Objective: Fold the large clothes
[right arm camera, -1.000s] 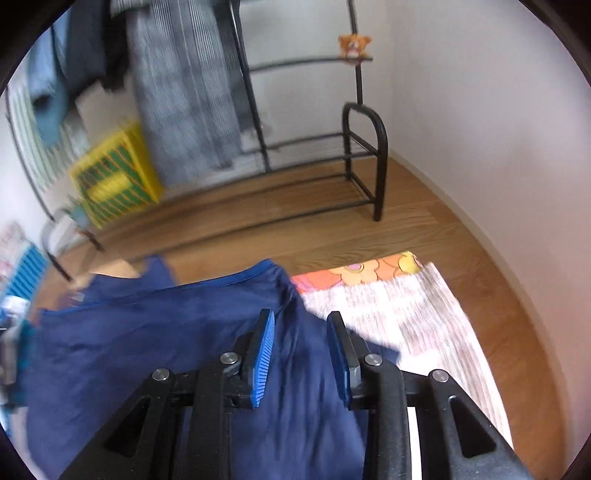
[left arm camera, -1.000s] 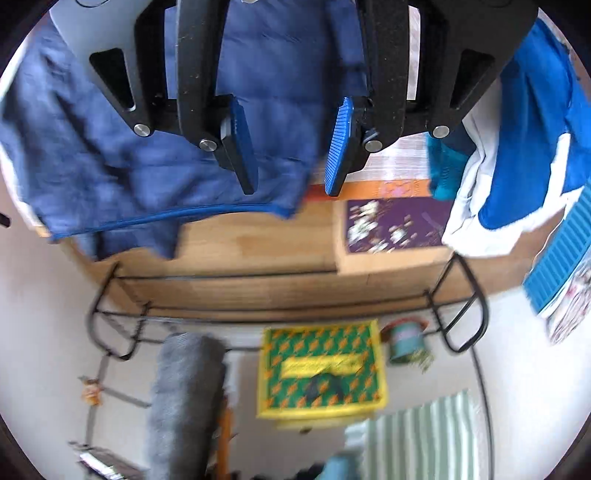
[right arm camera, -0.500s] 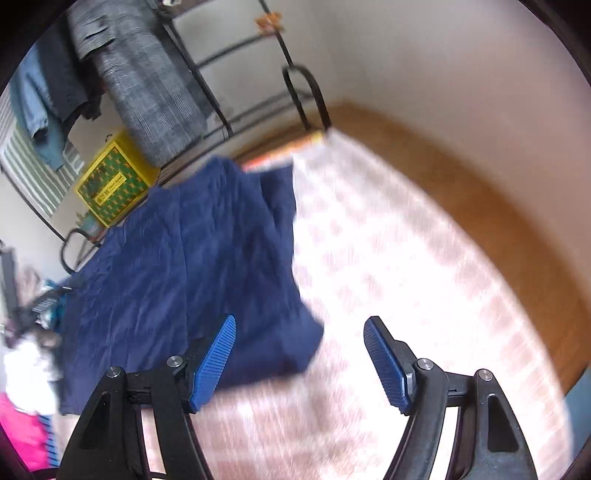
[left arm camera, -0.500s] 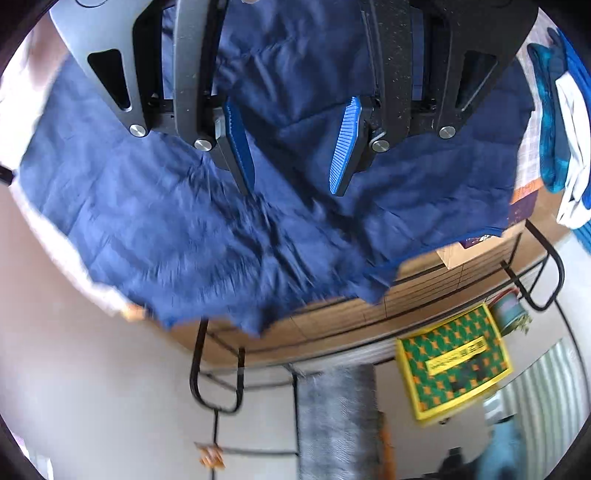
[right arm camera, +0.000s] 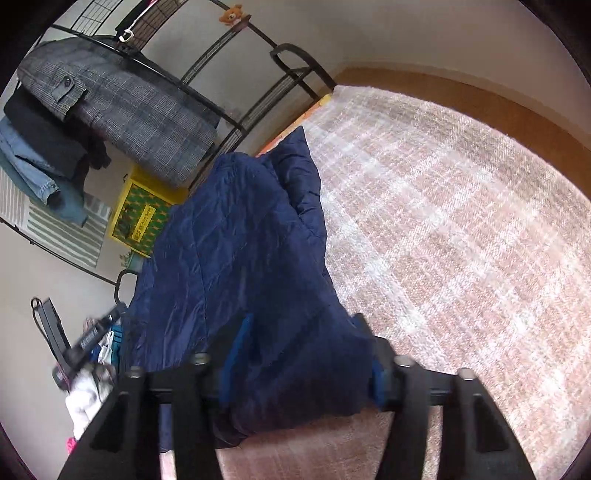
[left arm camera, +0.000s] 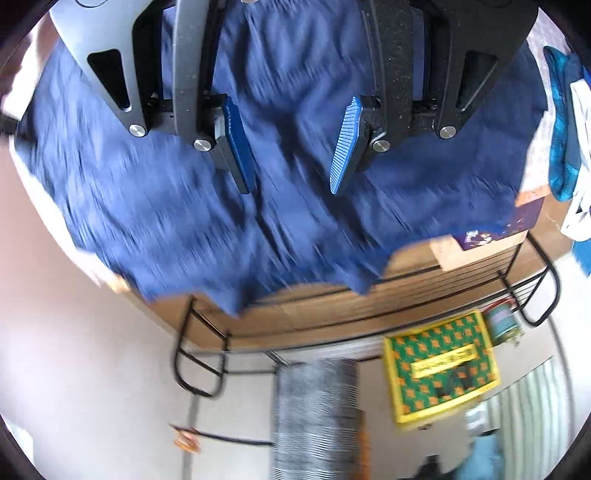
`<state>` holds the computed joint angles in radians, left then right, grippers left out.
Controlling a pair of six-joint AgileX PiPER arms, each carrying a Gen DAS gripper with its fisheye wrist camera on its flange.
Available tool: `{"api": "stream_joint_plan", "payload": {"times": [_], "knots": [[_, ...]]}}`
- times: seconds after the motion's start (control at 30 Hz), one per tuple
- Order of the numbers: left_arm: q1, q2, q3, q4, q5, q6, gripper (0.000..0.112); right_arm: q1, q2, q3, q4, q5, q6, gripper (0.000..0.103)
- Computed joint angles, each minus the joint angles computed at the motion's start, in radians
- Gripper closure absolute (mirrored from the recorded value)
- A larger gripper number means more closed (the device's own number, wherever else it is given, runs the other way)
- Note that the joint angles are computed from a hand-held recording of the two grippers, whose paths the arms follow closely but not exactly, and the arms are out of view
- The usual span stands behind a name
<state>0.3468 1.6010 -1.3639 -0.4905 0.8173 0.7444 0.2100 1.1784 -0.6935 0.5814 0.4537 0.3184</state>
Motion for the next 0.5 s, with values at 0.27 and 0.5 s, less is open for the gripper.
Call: {"api": "stream_joint_plan", "payload": {"times": [0.27, 0.5], "knots": [[-0.158, 0.231, -0.205, 0.263, -0.117, -0.37, 0.068, 0.115, -0.056, -0.035, -0.327, -0.001, 0.292, 0.087], [-0.195, 0.294, -0.235, 0.381, -0.108, -0.416, 0.068, 0.215, -0.056, -0.098, -0.615, 0.067, 0.548, 0.089]]}}
